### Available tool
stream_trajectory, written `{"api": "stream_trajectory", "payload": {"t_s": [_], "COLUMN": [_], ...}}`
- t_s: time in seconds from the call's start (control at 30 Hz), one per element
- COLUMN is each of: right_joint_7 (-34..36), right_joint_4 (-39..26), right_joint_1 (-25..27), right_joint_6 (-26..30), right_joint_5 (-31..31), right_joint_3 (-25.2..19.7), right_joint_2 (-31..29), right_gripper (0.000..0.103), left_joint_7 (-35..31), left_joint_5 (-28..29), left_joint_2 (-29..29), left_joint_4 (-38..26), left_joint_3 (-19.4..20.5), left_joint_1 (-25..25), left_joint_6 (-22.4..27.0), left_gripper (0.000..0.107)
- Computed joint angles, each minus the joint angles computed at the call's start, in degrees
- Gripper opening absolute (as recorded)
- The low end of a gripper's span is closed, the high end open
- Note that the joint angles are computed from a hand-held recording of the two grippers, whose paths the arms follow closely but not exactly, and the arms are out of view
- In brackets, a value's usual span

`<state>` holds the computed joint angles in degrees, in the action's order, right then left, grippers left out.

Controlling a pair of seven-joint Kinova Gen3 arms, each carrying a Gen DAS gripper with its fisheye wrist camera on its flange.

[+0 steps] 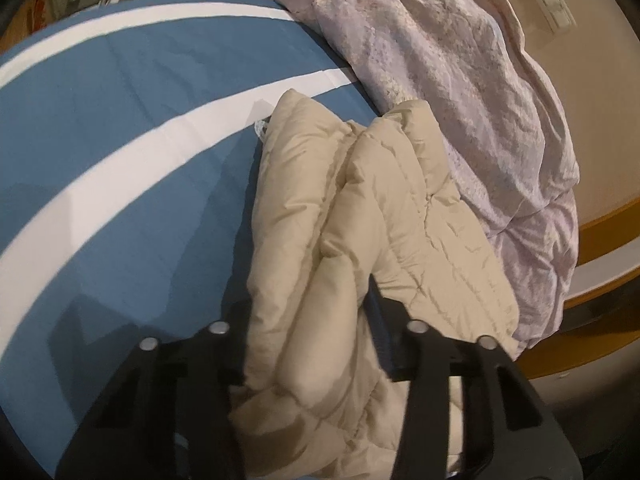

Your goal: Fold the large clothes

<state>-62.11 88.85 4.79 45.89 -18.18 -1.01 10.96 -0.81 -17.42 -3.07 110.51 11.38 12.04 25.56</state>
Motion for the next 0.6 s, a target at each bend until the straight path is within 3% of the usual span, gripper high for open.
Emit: {"api": "stream_trajectory", "payload": {"t_s": [0.13, 0.23, 0.6], "right_joint_7": [-0.6, -0.5, -0.5], "right_joint_4": [-0.2, 0.8, 1.9], "right_joint_1": [-0.1, -0.3, -0.6], "right_joint_6": [0.5, -0.6, -2.3], "right_joint_5": [0.1, 0.6, 1.2], "right_joint_3": [0.0, 0.0, -0.2], "right_joint_2": [0.6, 0.2, -0.1], "right_gripper": [0.069, 0.069, 0.069], "left_joint_7": [-2.2, -2.5, -5.9], "left_joint_5": [2.9, 4.0, 7.5], "left_joint_2": [-1.1, -2.4, -4.7], "left_joint_4": [1.1, 2.0, 0.9], "left_joint_3": [-0.7, -0.1, 5.5], "left_joint_1": [-0.3, -1.4, -6.0], "left_joint_6": [-3.0, -6.1, -15.7], "left_gripper": [0.023, 0.018, 0.015]}}
